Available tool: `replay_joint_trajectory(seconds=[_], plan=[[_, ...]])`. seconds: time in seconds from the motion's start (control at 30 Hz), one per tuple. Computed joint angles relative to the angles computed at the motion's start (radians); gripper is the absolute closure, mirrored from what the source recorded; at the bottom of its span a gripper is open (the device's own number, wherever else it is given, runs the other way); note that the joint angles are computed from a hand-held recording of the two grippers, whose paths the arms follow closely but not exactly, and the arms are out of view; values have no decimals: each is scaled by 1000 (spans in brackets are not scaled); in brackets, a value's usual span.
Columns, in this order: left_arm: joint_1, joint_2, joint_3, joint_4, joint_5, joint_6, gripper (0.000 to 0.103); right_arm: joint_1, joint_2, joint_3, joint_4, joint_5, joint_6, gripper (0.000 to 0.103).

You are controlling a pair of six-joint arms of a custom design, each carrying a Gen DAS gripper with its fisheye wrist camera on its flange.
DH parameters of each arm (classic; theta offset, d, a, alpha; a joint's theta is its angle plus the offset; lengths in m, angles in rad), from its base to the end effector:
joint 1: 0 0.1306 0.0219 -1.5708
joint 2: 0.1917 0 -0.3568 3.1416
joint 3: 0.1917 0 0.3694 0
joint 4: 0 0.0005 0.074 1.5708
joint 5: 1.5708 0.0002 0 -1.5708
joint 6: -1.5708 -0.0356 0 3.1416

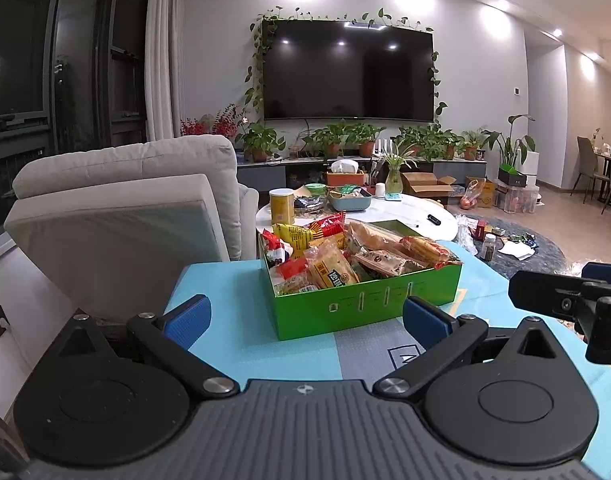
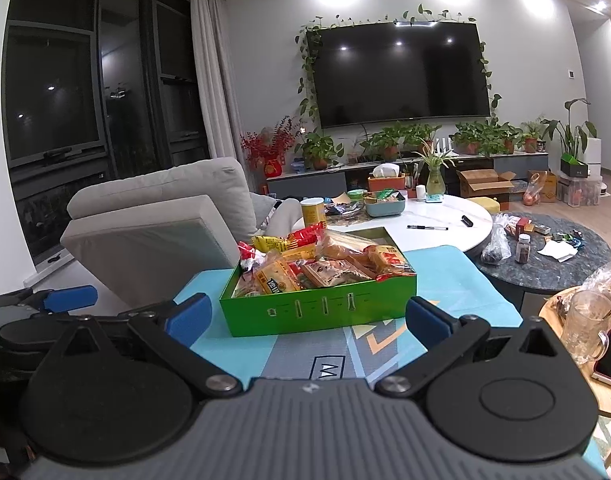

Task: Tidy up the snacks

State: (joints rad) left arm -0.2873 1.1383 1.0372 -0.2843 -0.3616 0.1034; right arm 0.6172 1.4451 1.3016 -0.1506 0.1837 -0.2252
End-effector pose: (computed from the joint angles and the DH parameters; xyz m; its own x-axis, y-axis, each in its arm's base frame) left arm 0.3906 -0.1028 0.3993 -0.3535 0.0038 -0.9354 -0.0863 0.9956 0.0366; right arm 0.4243 0.2925 0.4020 -0.3257 0.0381 -0.9447 -0.3629 0.9176 0.1621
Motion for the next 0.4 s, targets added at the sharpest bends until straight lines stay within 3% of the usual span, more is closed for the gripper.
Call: replay_joint_trajectory(seconds=[0.4], plan=[[-1,11,11,-15,4,3,0,2,5,0,6,-6,7,38]])
